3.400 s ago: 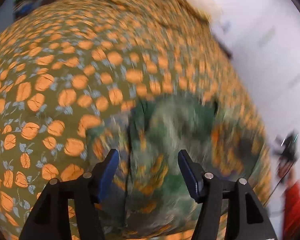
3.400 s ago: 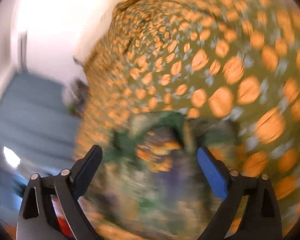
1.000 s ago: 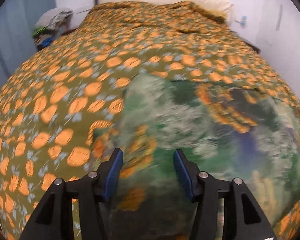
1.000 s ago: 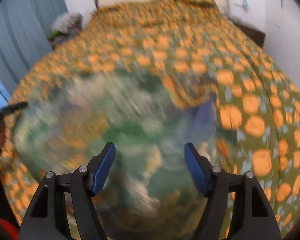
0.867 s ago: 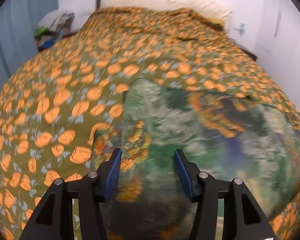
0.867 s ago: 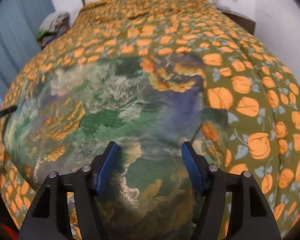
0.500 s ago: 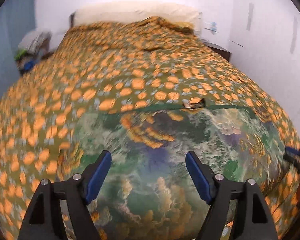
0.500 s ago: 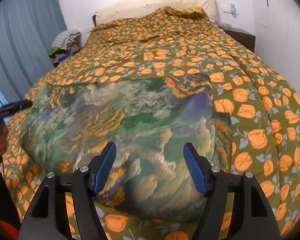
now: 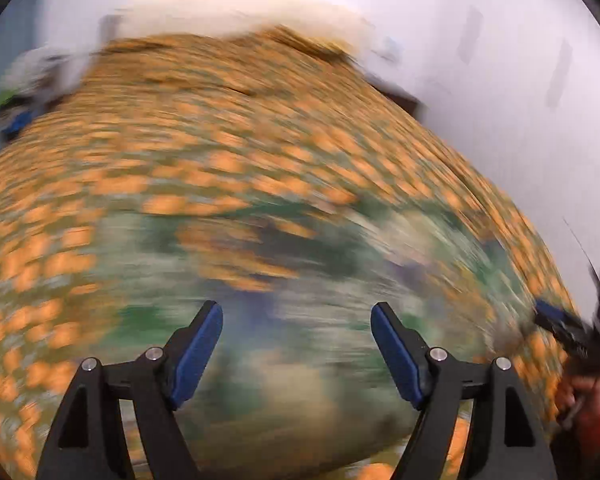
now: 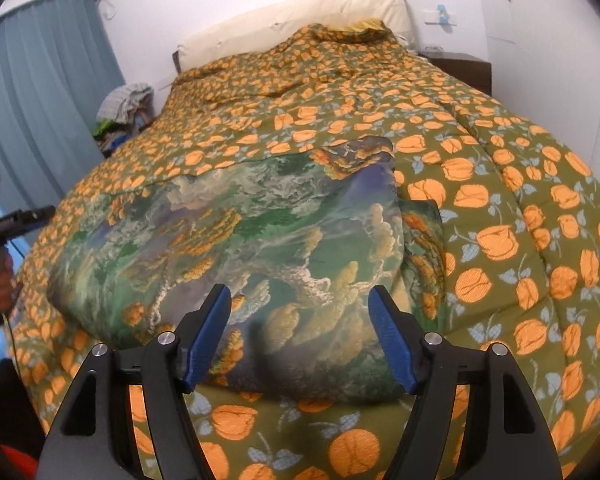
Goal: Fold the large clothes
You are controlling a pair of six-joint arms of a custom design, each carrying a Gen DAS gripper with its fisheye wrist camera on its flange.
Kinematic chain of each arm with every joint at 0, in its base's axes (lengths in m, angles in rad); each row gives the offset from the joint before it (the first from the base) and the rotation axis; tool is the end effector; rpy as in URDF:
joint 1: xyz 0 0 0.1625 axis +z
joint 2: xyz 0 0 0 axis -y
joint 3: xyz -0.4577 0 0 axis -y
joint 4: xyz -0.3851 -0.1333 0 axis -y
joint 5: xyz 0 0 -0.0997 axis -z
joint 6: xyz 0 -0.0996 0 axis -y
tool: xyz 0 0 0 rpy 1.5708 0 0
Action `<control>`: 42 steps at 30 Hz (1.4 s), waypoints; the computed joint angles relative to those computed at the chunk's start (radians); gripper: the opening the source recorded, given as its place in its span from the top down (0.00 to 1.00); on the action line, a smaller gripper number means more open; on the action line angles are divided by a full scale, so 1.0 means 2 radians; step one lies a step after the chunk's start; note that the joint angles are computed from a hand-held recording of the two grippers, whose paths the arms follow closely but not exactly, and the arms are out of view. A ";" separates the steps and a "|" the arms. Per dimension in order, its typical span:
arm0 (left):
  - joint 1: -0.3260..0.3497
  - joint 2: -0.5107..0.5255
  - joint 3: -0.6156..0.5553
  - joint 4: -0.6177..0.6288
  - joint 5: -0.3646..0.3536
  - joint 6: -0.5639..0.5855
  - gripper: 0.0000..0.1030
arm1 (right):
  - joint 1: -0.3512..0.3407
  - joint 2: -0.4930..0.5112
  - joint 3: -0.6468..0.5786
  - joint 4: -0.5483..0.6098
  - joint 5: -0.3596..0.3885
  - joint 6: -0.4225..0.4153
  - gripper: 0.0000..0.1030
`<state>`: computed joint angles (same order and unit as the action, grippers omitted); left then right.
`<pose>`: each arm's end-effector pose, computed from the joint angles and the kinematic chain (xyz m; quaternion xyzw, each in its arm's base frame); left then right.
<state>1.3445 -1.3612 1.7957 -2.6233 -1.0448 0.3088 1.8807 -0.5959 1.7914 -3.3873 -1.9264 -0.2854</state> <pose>0.0495 -0.6022 0.4356 0.1669 0.9081 -0.2832 0.2596 0.2938 -0.5941 0.0432 0.2232 -0.9118 0.3028 0.1647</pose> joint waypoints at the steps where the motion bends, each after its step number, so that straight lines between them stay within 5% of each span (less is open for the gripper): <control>1: 0.000 0.017 -0.008 0.020 -0.003 -0.002 0.24 | 0.000 0.000 0.003 -0.001 0.005 0.008 0.29; 6: 0.006 0.123 -0.066 0.025 0.069 -0.001 0.22 | 0.002 -0.004 0.027 -0.020 0.008 0.023 0.29; 13: 0.013 0.185 -0.164 0.036 0.082 -0.055 0.22 | -0.003 -0.012 0.068 -0.067 0.011 0.029 0.26; 16: 0.013 0.182 -0.162 0.037 0.083 -0.047 0.22 | -0.005 -0.010 0.068 -0.065 0.011 0.031 0.26; 29: -0.024 0.071 0.066 -0.106 0.092 0.073 0.24 | 0.002 -0.010 0.072 -0.082 0.015 0.023 0.26; 37: -0.056 0.024 0.178 -0.155 0.121 0.074 0.24 | 0.013 -0.016 0.091 -0.105 0.004 0.033 0.23; 42: -0.086 -0.021 0.221 -0.102 0.142 -0.006 0.24 | 0.022 -0.018 0.104 -0.114 -0.015 0.037 0.19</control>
<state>1.1729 -1.4030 2.2383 -2.8272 -0.7614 0.2970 1.9239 -0.6327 1.9985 -3.6160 -1.9561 -0.2109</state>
